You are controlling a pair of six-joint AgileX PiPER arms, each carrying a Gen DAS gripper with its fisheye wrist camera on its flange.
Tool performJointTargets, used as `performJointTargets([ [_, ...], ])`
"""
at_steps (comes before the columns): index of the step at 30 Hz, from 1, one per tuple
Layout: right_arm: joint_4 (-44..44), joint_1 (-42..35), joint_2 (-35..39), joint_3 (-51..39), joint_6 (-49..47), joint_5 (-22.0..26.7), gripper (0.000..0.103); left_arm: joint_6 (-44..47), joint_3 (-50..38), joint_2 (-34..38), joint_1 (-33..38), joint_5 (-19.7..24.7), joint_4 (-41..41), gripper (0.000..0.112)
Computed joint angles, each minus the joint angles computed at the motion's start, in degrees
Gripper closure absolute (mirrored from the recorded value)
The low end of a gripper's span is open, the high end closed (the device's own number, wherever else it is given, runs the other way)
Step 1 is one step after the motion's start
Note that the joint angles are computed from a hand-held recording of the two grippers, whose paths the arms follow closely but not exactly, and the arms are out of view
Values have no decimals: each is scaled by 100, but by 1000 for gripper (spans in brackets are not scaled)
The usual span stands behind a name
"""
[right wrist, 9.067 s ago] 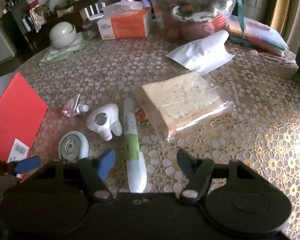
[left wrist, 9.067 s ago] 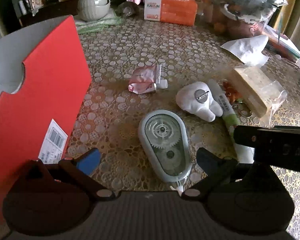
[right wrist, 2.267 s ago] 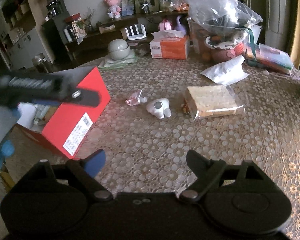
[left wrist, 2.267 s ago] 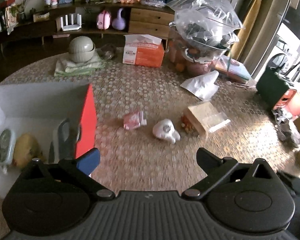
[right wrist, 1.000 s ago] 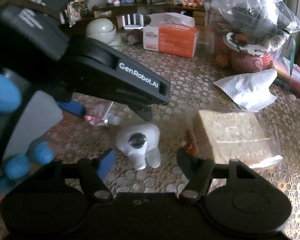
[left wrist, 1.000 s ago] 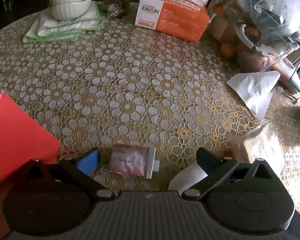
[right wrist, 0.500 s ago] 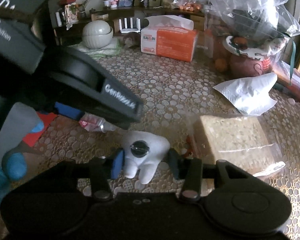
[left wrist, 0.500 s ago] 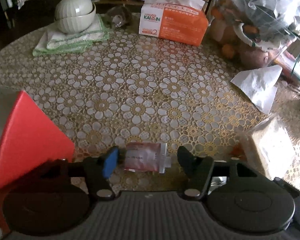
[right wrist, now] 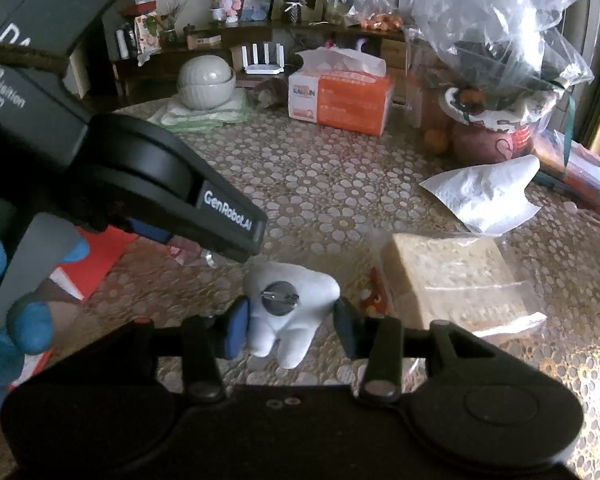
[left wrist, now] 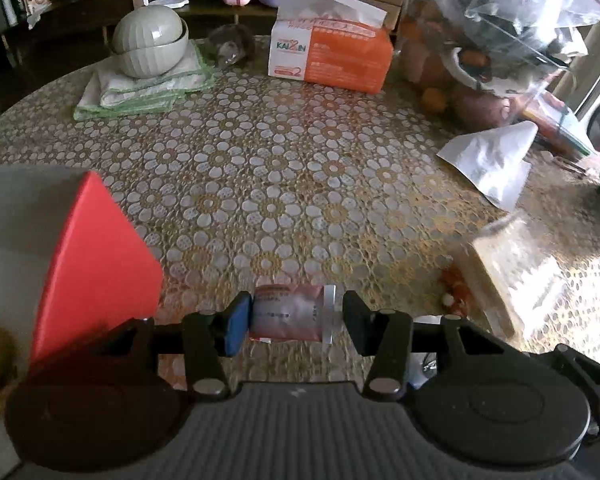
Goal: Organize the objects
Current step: 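Grasp the pink packet with the left gripper while the right gripper grasps the white tooth-shaped toy, then carry the pink packet and tooth toy over the red shoebox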
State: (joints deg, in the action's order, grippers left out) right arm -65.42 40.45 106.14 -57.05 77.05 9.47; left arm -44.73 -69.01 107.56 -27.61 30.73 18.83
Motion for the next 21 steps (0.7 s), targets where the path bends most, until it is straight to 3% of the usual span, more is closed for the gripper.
performJointTargets([
  [10, 1057, 657, -977, 434, -768, 765, 59, 206, 925, -1250, -143, 38, -239, 64],
  [21, 1442, 1606, -1942, 595, -903, 1743, 59, 321, 1840, -2886, -448, 388, -329, 64],
])
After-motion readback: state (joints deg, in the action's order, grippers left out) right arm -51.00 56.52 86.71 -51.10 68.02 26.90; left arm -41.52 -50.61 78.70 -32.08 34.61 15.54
